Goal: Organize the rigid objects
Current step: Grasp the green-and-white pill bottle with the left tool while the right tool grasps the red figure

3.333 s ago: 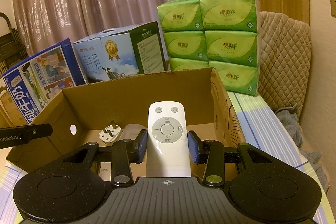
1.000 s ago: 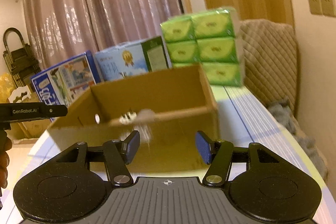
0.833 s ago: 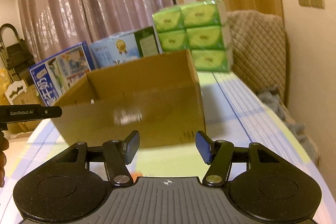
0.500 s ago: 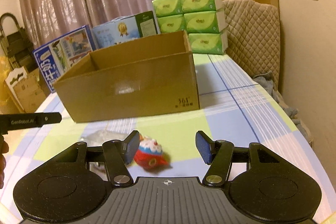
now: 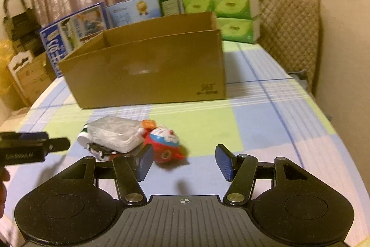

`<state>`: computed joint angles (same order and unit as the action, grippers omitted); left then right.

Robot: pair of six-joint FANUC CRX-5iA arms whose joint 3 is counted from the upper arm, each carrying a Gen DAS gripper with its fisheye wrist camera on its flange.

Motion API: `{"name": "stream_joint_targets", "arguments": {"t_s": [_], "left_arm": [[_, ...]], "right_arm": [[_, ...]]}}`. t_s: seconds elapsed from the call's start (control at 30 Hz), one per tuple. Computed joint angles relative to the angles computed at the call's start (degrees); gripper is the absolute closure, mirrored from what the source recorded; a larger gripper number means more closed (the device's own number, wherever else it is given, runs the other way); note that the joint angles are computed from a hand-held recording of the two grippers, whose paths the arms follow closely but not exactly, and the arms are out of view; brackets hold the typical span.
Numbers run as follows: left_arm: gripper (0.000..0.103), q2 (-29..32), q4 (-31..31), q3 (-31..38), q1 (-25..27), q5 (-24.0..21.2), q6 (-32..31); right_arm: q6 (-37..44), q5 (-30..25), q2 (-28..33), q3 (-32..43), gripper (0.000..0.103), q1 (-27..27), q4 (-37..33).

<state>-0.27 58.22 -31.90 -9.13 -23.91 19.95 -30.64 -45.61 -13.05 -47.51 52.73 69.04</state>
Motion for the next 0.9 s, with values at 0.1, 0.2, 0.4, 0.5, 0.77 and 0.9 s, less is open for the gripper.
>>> {"name": "stream_joint_targets", "arguments": {"t_s": [0.1,0.2,0.4,0.5,0.77,0.9], "left_arm": [[0.036,0.54,0.23,0.33,-0.15,-0.63,-0.15],[0.036,1.03,-0.6,0.72,-0.24,-1.1,-0.1],[0.036,2.04,-1.55,1.51,-0.34,-0.97,0.8],[0.036,2.48,-2.3,1.99,-0.17,-1.38,1.91],[0.036,3.32,-3.33,2.76,-0.4,-1.67,2.69],[0.036,3.63,-4.02,3.02,-0.41,-1.85,3.24]], "right_arm": [[0.73,2.78,0.86,0.34,0.047,-1.48,0.66],[1.89,5.34,1.63,0.66,0.047,-3.31,1.81],[7.5,10.03,3.28,2.01,0.047,-6.81,0.2],[10.38,11.74,4.44,2.85,0.047,-8.06,-1.71],[11.24,16.99,6.13,3.44,0.047,-11.69,0.02],[11.26,18.53,6.69,3.82,0.047,-12.56,-0.9]]}}
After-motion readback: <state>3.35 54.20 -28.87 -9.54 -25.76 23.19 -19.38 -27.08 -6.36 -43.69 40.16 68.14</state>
